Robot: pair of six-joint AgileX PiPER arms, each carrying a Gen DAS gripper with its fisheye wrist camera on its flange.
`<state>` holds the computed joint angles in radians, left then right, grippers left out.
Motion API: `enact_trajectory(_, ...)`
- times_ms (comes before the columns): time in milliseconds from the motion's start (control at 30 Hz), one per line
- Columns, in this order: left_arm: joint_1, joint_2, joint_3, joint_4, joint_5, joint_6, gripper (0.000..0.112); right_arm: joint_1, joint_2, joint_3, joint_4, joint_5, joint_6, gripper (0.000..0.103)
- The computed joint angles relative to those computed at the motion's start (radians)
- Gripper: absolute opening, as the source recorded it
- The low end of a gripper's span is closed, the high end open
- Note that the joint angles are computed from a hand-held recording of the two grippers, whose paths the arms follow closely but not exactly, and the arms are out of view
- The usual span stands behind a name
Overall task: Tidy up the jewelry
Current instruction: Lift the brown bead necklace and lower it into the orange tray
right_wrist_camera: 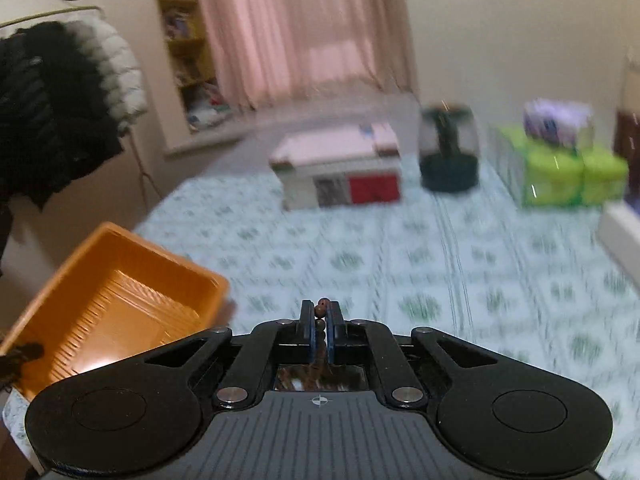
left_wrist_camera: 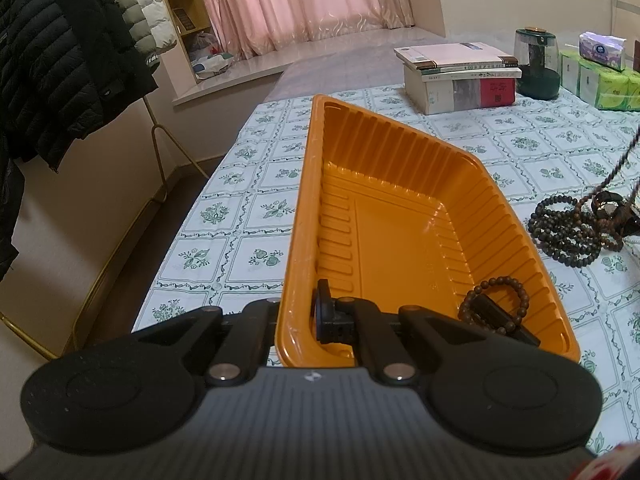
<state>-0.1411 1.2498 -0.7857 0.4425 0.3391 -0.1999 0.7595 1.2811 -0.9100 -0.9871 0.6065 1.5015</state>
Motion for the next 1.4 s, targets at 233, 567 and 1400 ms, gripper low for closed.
enact_trajectory(233, -0.001, -0.005, 0.001, -0.005, -0.005, 0.009, 0.004, 0.057, 0.01, -0.164, 0.026, 0.075, -0.178, 0.005)
enact_trajectory(567, 0.016, -0.008, 0.006, -0.057, -0.019, 0.065, 0.004, 0.117, 0.074, -0.365, 0.08, 0.086, -0.357, 0.005)
enact_trajectory(1400, 0.067, 0.013, -0.005, -0.249, -0.028, 0.27, 0.004, 0.061, 0.513, -0.635, 0.717, -0.054, -0.968, 0.005)
